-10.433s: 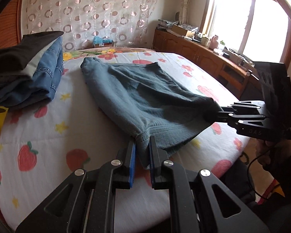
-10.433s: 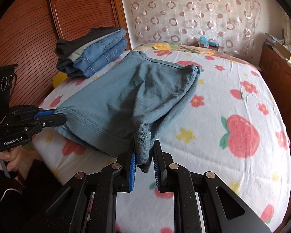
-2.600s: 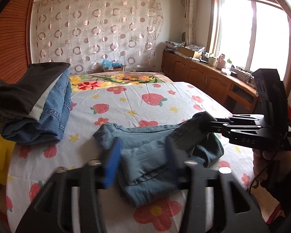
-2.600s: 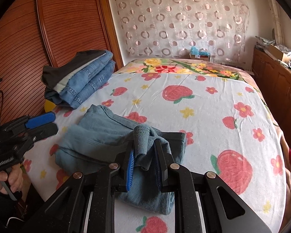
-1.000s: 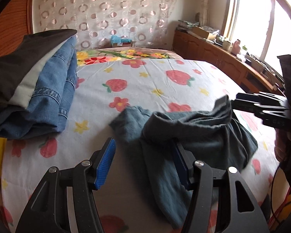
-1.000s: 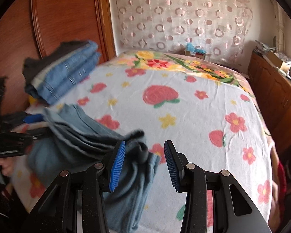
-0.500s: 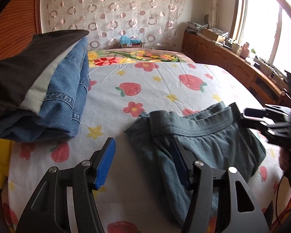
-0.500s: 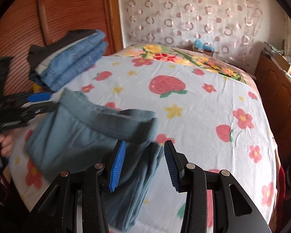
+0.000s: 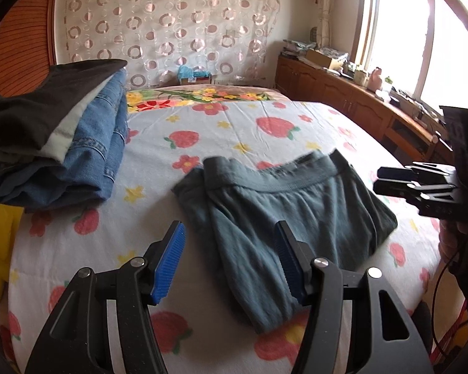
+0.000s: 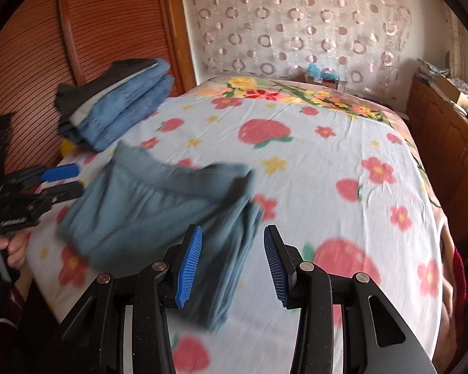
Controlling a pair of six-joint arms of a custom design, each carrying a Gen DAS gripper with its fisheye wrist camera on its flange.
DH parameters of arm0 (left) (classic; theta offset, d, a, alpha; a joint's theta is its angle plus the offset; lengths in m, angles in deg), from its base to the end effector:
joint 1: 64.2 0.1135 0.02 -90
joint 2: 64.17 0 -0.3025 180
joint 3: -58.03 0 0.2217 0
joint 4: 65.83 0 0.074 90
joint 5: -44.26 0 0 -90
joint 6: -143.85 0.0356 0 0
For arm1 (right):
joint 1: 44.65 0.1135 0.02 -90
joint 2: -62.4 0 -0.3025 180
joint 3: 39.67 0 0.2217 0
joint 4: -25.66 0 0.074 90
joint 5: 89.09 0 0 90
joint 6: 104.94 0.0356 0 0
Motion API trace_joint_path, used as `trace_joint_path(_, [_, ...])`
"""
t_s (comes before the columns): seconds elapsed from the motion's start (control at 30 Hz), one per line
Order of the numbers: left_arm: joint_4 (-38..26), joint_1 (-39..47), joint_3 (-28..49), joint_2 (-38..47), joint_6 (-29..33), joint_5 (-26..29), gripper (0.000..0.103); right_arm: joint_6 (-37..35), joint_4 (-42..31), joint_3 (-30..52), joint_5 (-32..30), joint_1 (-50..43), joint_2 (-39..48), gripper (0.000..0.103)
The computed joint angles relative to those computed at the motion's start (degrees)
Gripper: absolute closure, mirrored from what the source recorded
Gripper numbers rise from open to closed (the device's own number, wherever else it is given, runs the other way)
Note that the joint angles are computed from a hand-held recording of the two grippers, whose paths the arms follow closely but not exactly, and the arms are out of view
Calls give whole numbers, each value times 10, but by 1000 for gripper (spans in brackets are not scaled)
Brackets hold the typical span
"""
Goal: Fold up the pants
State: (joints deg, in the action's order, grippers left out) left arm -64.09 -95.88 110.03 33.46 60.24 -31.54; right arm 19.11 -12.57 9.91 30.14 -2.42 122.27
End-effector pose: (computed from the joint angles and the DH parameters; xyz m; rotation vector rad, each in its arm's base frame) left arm 0.2451 -0.1615 0.1796 0.8881 2.1904 -0.5068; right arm 0.1271 0.0919 0.2568 0.0618 2.2834 0.0654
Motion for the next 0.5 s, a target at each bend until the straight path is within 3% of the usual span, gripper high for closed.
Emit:
trace_joint_path(0.23, [-11,-20,-7,18,17,-13,42,139,-75,-16,79,137,-32,60])
trace_joint_path(0.5, [-7,-21,-13,36,14,-8,42,160,-83,-9,79,152,-12,60])
